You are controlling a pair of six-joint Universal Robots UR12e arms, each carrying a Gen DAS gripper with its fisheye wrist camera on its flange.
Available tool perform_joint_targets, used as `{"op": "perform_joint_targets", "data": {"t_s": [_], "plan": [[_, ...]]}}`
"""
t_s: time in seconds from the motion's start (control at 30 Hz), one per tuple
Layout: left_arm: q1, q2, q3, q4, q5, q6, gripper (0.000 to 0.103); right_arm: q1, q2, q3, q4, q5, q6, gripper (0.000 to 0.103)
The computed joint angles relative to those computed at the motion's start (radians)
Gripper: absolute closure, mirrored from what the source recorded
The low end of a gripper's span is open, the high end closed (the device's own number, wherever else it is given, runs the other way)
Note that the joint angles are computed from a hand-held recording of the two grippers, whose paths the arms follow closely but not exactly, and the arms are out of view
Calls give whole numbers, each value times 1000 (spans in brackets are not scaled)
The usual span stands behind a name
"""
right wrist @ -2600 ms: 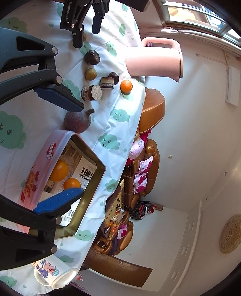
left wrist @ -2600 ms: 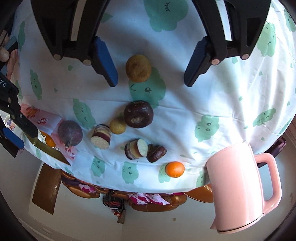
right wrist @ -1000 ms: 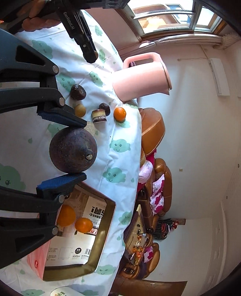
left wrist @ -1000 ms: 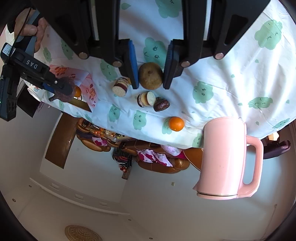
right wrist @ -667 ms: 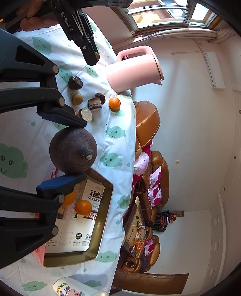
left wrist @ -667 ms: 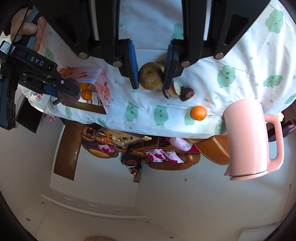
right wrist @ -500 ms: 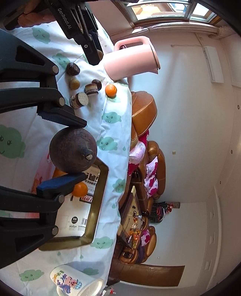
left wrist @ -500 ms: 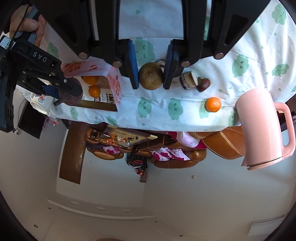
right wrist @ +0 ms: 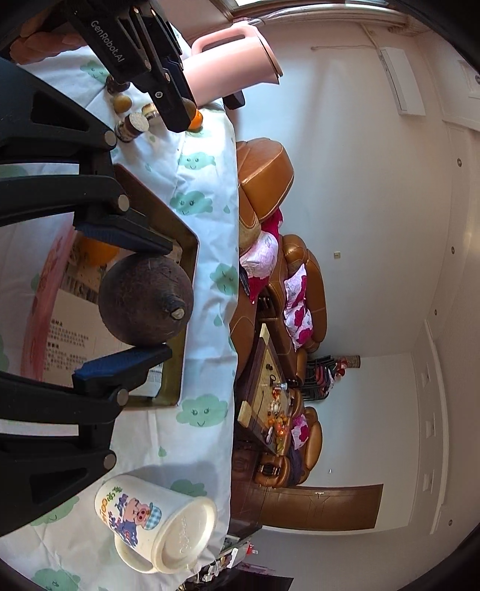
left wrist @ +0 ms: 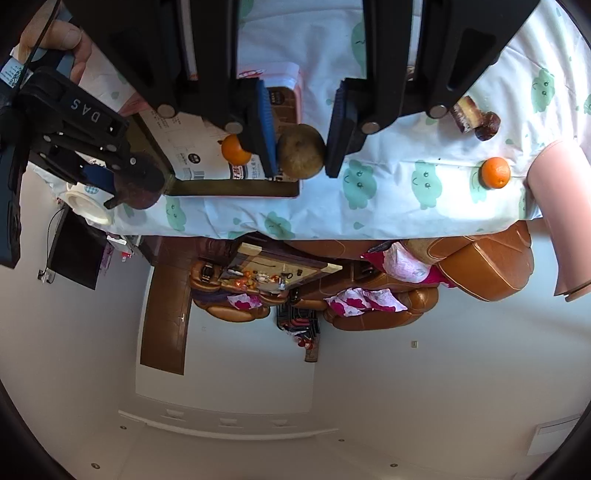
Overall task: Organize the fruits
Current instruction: 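Carry the kiwi and purple fruit into the pink tin and release both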
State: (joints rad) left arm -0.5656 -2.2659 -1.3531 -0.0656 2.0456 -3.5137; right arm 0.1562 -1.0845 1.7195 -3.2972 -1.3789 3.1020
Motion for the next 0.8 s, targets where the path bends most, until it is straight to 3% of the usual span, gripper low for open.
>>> {"op": "perform_joint_targets", "data": {"t_s": [0.33,0.5,0.8], "plan": [[-5,-85,149,-83,-12,38,76,-17,20,-27,-8,-125,60,51],[0,-115,199,-141,-42,23,76,-24,29,-49,66,-93,88,51],[-4,-137,244,-273,19,14,76,-20,43,-72,144,-57,74,51]]}}
